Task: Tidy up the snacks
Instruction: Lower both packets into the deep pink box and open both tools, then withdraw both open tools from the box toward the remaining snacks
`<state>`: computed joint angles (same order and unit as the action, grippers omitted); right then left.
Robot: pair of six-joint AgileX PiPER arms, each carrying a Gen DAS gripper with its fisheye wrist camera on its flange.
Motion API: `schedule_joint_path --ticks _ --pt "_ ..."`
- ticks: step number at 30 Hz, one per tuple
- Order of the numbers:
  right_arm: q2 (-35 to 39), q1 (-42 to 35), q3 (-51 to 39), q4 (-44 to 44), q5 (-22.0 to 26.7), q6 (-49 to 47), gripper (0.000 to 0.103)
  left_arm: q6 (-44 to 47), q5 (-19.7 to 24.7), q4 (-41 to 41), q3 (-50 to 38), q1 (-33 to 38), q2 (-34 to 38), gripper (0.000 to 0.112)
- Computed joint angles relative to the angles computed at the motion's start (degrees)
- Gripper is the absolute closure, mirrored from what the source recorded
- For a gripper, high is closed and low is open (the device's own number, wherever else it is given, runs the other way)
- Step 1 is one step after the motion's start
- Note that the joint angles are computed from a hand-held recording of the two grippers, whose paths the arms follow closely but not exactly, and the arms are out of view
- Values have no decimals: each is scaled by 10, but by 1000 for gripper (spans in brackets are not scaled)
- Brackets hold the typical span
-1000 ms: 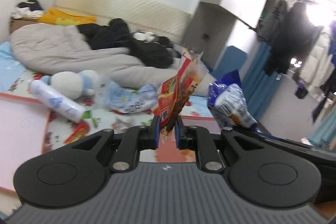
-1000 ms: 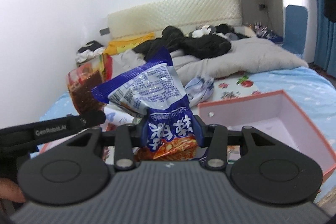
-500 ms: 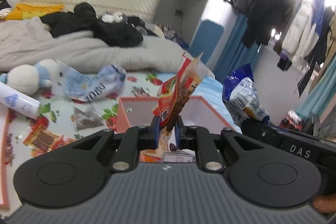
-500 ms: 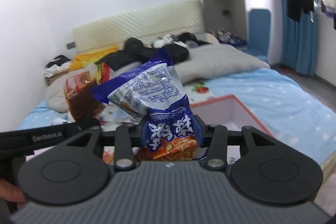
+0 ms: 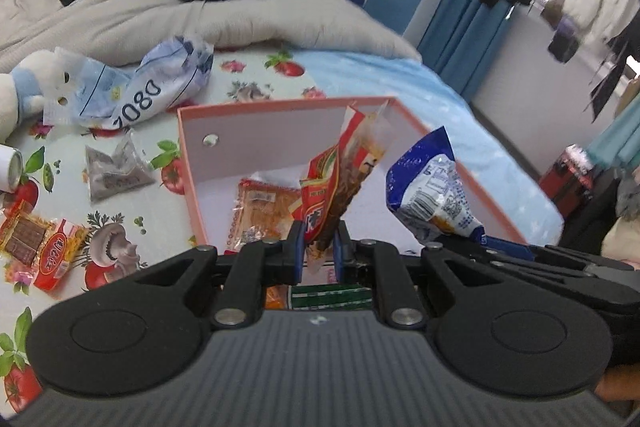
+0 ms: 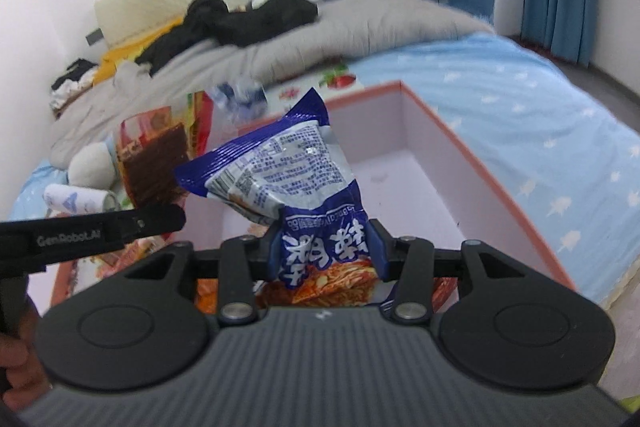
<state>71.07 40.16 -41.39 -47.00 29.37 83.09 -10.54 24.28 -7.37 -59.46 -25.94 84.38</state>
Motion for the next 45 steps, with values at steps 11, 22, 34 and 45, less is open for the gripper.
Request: schedule_joint_path --ticks 11,22,34,45 --pt "51 -71 3 72 -82 -88 54 30 12 -15 -51 15 76 94" --pt "11 -58 3 86 -42 -92 35 -40 21 50 -25 14 -5 52" --pt "-113 155 -33 -79 171 103 34 -62 87 87 13 13 -214 52" --pt "-118 397 -78 -192 358 217 34 -139 171 176 43 -22 -386 50"
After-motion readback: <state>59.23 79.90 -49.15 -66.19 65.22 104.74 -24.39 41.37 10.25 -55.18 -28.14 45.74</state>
